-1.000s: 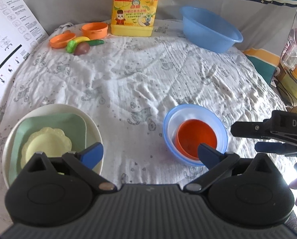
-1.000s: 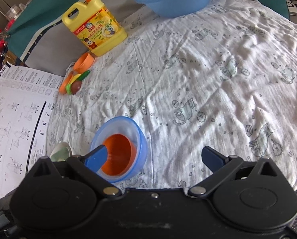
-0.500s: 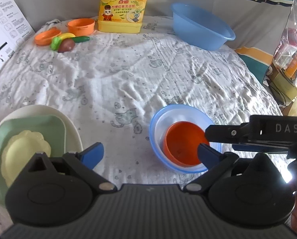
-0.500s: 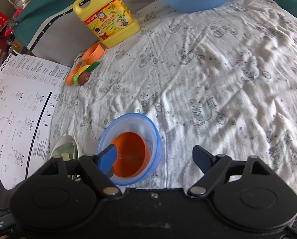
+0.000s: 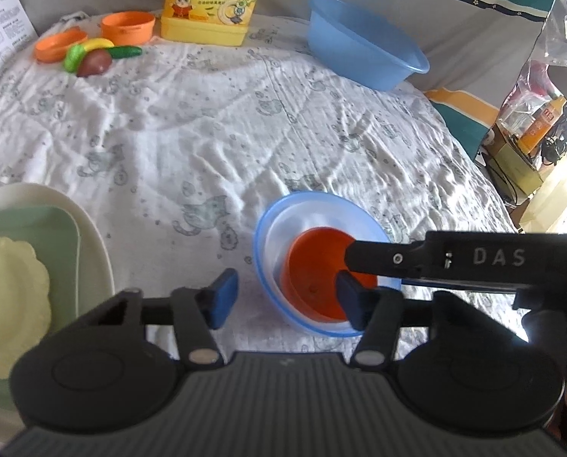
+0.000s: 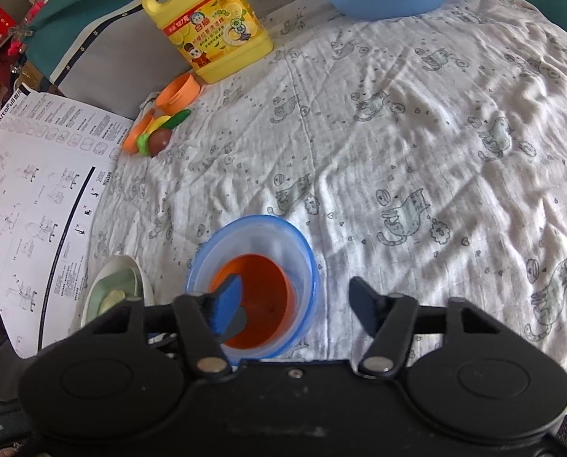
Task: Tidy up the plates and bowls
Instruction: 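Close both grippers on the blue bowl rim and lift, then carry the nested bowls over the plate stack and lower them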
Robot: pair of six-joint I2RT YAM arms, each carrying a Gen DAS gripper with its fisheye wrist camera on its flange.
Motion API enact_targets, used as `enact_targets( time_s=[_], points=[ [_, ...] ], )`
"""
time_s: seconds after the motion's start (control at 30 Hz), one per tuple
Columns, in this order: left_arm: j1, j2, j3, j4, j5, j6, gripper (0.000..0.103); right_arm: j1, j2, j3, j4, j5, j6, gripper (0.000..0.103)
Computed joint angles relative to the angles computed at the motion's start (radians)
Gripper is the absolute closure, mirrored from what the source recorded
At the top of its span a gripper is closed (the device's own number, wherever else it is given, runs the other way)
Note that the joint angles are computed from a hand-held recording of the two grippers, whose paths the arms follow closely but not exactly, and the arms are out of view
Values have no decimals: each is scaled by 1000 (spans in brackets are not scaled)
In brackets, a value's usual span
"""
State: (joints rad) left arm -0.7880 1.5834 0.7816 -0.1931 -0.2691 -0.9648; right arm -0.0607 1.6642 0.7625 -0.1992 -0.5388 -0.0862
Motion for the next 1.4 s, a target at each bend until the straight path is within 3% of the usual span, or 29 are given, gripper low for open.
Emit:
enact_targets(
  time_s=[0.2, 0.3, 0.63, 1.0, 1.4],
  points=[
    [10, 7, -10, 25, 33, -4, 57, 14, 13, -3, 10, 24, 11, 65],
    [9, 11, -4, 19, 32, -4, 66, 28, 9, -6, 14, 41, 6, 71],
    [8, -8, 17, -35, 15, -7, 68, 81, -38, -11, 12, 108, -4, 72],
    [22, -98, 29, -164, -25, -24, 68, 161, -85, 21, -37, 124, 2, 72],
    [63, -366, -83, -354, -95, -127, 68, 375, -99, 76, -69, 153, 70, 72]
  ],
)
